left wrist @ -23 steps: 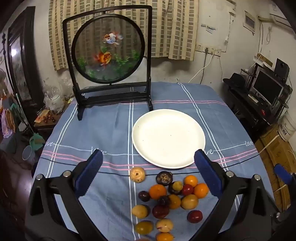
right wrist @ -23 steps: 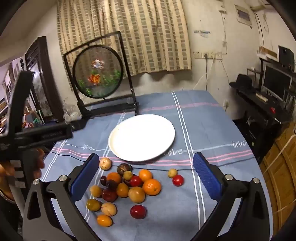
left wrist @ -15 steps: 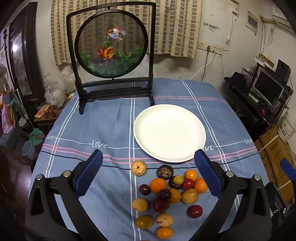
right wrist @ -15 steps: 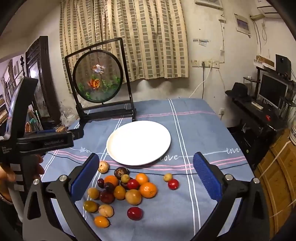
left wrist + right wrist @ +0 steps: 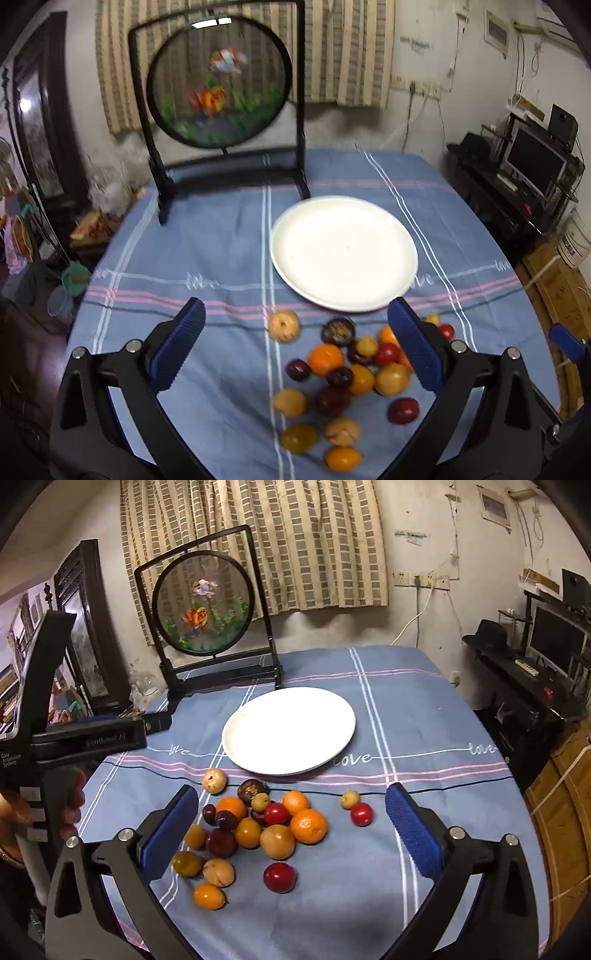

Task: Organize fruits
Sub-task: 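Move both tools toward the fruit cluster, then grasp a green-brown fruit with the left tool while the right tool grasps a yellow apricot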

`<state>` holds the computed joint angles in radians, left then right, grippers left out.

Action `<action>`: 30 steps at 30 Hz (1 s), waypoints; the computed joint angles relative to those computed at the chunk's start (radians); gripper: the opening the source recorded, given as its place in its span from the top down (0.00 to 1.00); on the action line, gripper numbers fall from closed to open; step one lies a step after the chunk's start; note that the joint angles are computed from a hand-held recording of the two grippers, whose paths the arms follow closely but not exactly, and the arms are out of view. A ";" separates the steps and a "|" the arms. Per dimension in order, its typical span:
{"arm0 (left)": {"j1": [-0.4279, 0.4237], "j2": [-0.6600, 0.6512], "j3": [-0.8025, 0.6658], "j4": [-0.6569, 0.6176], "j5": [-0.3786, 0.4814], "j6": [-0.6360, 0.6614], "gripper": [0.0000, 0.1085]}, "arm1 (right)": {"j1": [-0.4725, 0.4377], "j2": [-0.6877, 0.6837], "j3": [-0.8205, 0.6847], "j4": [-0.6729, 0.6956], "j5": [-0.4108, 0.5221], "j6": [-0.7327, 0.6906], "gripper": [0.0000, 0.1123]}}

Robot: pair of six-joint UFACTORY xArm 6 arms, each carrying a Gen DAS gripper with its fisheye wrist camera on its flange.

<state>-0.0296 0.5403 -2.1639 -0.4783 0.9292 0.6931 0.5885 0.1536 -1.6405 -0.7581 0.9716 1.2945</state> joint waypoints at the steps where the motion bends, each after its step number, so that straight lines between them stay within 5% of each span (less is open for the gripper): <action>1: 0.004 -0.006 0.013 -0.014 -0.017 0.013 0.07 | 0.004 0.001 -0.002 -0.005 0.001 -0.001 0.10; 5: 0.046 -0.009 0.049 -0.121 -0.096 0.092 0.07 | 0.046 -0.020 0.006 -0.167 0.071 0.083 0.10; 7: 0.066 0.023 0.011 -0.113 -0.066 0.088 0.07 | 0.065 -0.024 0.014 -0.231 0.108 0.114 0.10; 10: 0.083 0.056 -0.020 -0.047 -0.003 0.044 0.08 | 0.042 0.038 -0.050 -0.048 0.153 -0.044 0.10; 16: 0.106 -0.034 0.190 0.014 -0.018 0.158 0.07 | 0.019 0.075 -0.005 0.265 -0.001 -0.212 0.10; 20: 0.138 -0.019 0.187 0.027 0.021 0.143 0.07 | 0.047 0.224 -0.144 0.417 0.041 -0.409 0.10; 22: 0.151 -0.001 0.162 0.035 0.041 0.115 0.07 | 0.051 0.294 -0.211 0.493 0.061 -0.486 0.22; 30: 0.185 0.019 0.125 0.024 0.100 0.113 0.08 | 0.029 0.359 -0.220 0.629 0.023 -0.492 0.43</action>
